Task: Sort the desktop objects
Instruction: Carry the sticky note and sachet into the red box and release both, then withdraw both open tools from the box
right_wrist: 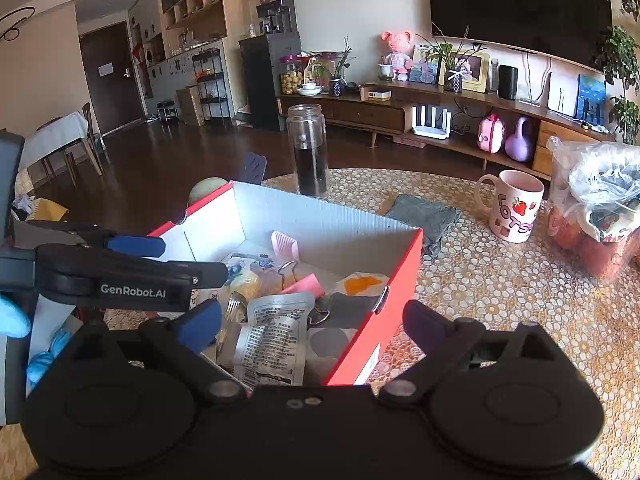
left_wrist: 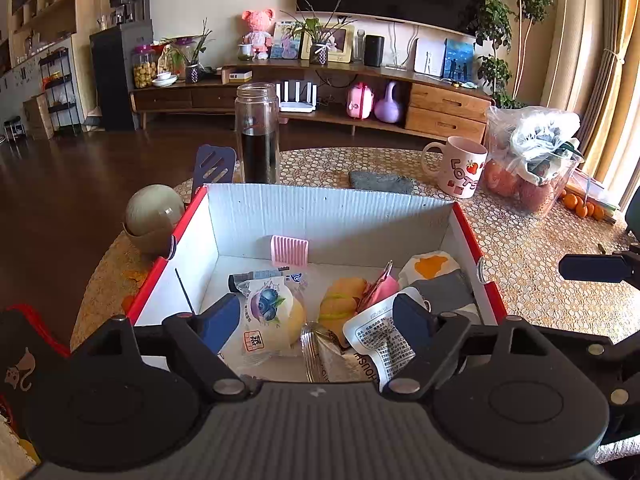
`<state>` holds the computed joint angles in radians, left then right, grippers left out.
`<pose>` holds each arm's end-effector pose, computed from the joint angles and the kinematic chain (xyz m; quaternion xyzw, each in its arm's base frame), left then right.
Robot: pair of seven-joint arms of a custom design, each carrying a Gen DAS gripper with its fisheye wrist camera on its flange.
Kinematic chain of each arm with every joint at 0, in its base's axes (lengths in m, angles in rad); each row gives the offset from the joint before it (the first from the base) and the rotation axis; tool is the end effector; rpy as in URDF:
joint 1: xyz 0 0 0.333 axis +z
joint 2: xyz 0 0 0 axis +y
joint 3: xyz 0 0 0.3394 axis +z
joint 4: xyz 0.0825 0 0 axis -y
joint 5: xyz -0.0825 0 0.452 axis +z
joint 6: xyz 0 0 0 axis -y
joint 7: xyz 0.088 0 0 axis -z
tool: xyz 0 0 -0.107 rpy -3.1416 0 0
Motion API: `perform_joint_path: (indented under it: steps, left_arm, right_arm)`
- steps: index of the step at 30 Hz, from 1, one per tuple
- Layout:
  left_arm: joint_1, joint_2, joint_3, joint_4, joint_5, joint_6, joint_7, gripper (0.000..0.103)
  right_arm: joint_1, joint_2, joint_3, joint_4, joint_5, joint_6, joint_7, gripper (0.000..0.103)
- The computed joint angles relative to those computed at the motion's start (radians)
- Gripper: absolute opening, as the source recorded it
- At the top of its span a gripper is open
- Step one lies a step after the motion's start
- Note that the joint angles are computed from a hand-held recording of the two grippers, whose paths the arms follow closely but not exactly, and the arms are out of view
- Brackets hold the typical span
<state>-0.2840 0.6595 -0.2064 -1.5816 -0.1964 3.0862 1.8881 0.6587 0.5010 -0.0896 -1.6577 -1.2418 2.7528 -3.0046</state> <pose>0.7426 -0.3388 0.3345 -0.4567 0.7846 -0.3732 0.1911 0.6264 0.4574 0.3462 -0.6129 0.6507 -0.2806 0.3497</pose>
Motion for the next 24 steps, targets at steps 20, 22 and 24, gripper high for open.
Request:
perform_joint_path:
  steps: [20,22,24]
  left_arm:
    - [0.069,-0.093,-0.082,-0.182,-0.032,0.114,0.058,0.102]
    - [0.082,-0.097,-0.099,-0.194,-0.034,0.125,0.065,0.103]
    - [0.067,-0.105,-0.082,-0.205,-0.035,0.133,0.062,0.102]
  right_arm:
    - [0.004,-0.074,0.057,-0.082,-0.199,-0.103,0.192,0.103]
    - [0.002,-0.079,0.063,-0.086,-0.201,-0.114,0.203,0.103]
    - [0.001,-0.085,0.067,-0.096,-0.211,-0.120,0.224,0.103]
